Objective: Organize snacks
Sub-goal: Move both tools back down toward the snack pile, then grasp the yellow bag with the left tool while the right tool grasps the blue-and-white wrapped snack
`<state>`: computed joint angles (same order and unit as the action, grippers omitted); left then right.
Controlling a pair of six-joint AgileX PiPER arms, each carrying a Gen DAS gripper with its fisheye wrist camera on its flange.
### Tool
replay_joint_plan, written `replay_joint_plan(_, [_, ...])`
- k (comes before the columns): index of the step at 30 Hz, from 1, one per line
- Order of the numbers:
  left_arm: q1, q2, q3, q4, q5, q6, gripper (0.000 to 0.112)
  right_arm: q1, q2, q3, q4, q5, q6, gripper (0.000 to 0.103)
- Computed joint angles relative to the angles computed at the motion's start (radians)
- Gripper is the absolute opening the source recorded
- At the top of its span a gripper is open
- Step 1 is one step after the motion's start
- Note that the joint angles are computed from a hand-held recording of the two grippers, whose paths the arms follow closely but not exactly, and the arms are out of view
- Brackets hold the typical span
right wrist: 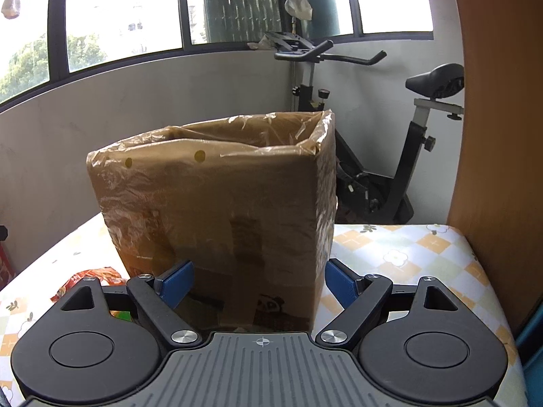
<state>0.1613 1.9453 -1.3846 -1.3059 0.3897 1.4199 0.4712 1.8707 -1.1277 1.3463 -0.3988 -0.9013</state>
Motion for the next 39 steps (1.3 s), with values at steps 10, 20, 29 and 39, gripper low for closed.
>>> replay_joint_plan(10, [-0.005, 0.026, 0.129, -0.043, 0.038, 0.048, 0.087, 0.041, 0.064, 0.062, -0.154, -0.029, 0.265, 0.082])
replay_joint_plan(20, [-0.082, 0.084, 0.152, -0.031, 0.009, -0.006, 0.088, 0.044, 0.135, 0.061, -0.031, -0.032, 0.21, 0.082])
replay_joint_plan(29, [-0.096, 0.107, 0.186, -0.111, -0.006, 0.074, 0.094, 0.028, 0.244, -0.027, 0.122, -0.007, 0.134, 0.074])
replay_joint_plan(39, [-0.103, 0.163, 0.164, -0.107, 0.016, 0.057, 0.096, 0.041, 0.267, 0.028, -0.159, -0.06, 0.414, 0.063])
